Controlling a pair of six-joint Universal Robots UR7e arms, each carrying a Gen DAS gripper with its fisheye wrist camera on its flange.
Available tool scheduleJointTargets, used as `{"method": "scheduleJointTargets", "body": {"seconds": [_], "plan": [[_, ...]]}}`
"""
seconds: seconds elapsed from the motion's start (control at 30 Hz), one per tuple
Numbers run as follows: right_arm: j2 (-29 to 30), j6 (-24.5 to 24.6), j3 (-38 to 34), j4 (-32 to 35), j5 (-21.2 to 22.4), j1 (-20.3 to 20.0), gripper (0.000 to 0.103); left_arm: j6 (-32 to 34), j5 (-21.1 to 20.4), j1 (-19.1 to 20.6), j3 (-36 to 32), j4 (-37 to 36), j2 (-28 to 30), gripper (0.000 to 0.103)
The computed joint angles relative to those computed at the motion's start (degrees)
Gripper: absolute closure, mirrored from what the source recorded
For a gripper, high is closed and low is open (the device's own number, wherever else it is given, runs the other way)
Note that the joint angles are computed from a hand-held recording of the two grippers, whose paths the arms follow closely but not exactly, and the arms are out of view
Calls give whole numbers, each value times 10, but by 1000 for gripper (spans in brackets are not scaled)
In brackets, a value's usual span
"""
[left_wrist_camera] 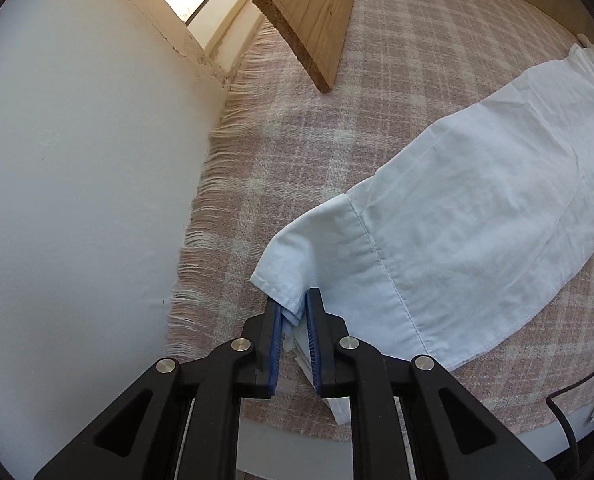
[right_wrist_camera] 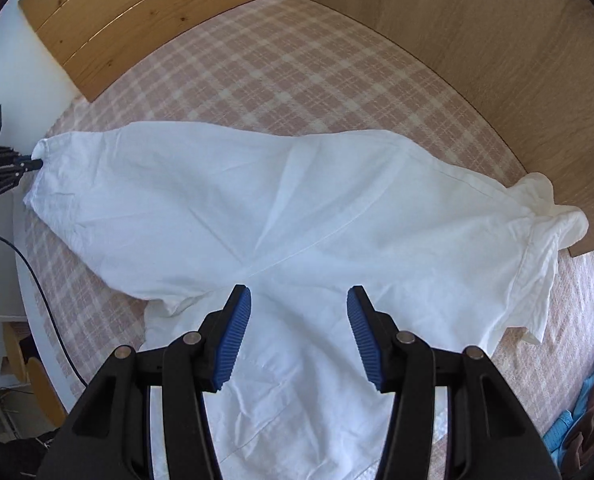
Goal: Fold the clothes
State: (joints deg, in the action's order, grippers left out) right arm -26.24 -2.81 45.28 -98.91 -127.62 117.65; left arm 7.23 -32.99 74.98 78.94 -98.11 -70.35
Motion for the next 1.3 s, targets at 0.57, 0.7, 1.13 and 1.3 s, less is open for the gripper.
{"method": "scheduleJointTargets", "body": {"seconds": [0.57,0.7,1.13,1.3], "plan": [[-213,97,277,-125,-28,-49,53,-80,-342,-151,173,-12,-107,58],[-231,106,304,-163,-26,-79,53,-121,-340,-200,243,3,-102,55],[-184,-70,302,-238,-14,-74,69,-257,-224,-276,315,23,-88,53],[-165,-82,278,-202,-49,-72,77,-378,-166,-314,302,72,-106,63]]}}
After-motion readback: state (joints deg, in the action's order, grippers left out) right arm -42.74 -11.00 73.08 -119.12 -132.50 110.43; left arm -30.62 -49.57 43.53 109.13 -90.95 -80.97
